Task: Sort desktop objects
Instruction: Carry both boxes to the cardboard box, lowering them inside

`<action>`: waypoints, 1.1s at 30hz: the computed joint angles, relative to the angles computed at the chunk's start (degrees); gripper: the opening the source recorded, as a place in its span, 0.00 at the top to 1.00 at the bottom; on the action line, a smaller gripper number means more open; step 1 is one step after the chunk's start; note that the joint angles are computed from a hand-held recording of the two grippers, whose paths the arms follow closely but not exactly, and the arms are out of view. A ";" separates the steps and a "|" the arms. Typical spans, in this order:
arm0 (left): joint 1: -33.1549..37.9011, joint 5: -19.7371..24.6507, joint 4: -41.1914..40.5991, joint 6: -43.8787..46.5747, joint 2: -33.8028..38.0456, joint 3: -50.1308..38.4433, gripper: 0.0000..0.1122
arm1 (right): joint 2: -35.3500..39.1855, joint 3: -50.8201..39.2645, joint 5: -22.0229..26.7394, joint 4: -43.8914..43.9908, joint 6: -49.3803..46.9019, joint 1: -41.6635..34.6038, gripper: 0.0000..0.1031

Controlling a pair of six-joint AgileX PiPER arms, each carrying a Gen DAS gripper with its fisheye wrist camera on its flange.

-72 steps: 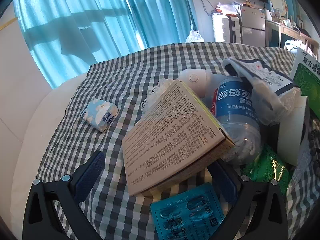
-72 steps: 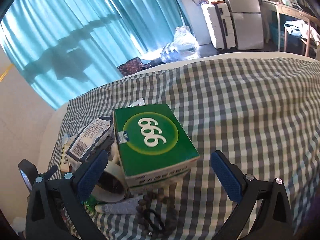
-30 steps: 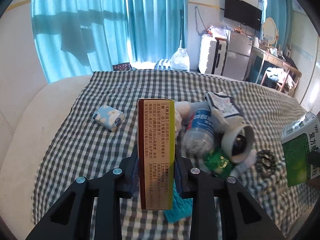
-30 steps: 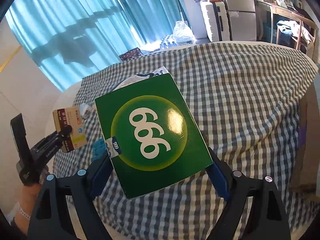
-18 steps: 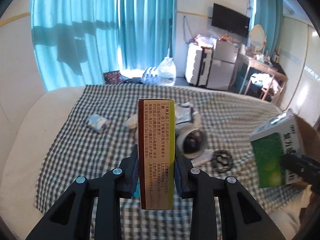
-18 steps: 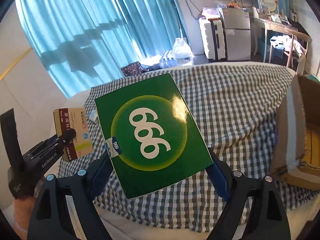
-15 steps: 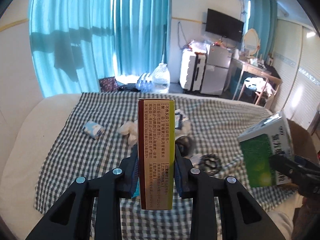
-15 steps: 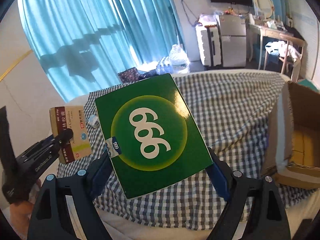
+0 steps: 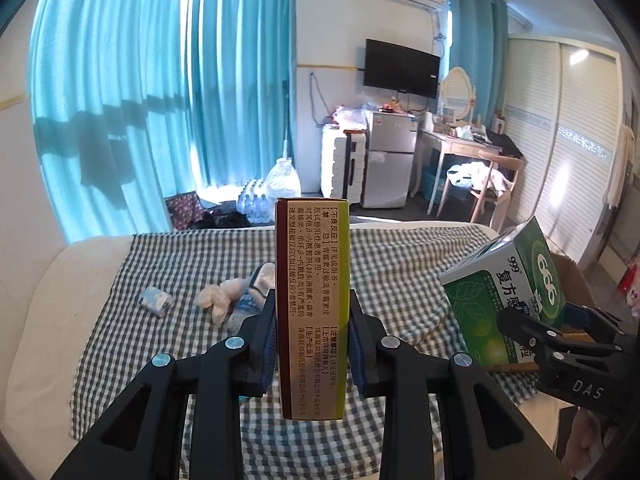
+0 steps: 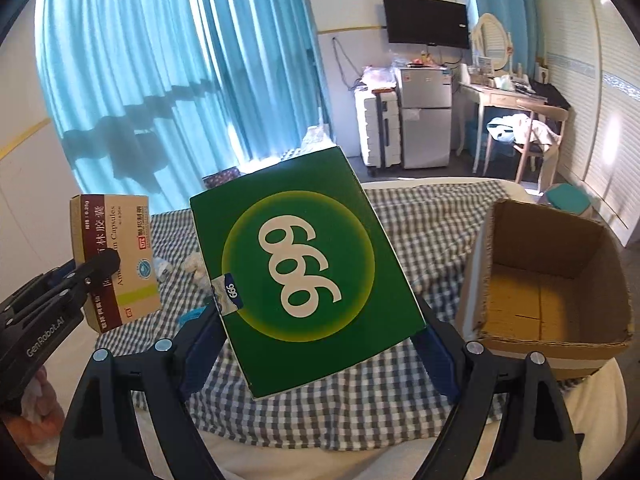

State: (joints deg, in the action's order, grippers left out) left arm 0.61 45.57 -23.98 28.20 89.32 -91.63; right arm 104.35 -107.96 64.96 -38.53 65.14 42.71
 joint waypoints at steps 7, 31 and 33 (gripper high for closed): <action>-9.01 -1.70 6.21 -5.41 2.03 -2.82 0.73 | -5.28 4.33 2.77 -3.32 2.89 -2.20 0.16; -32.17 9.22 9.05 -12.43 25.06 -33.95 0.73 | -22.66 24.98 -3.84 3.57 -6.80 -30.37 0.16; -33.69 11.12 9.44 -13.63 27.75 -38.03 0.73 | -24.06 26.81 -5.16 5.01 -8.40 -33.57 0.16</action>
State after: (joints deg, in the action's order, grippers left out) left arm -33.08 56.69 -14.54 14.57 117.07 -129.66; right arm 80.29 -81.16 59.80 -33.52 56.74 9.13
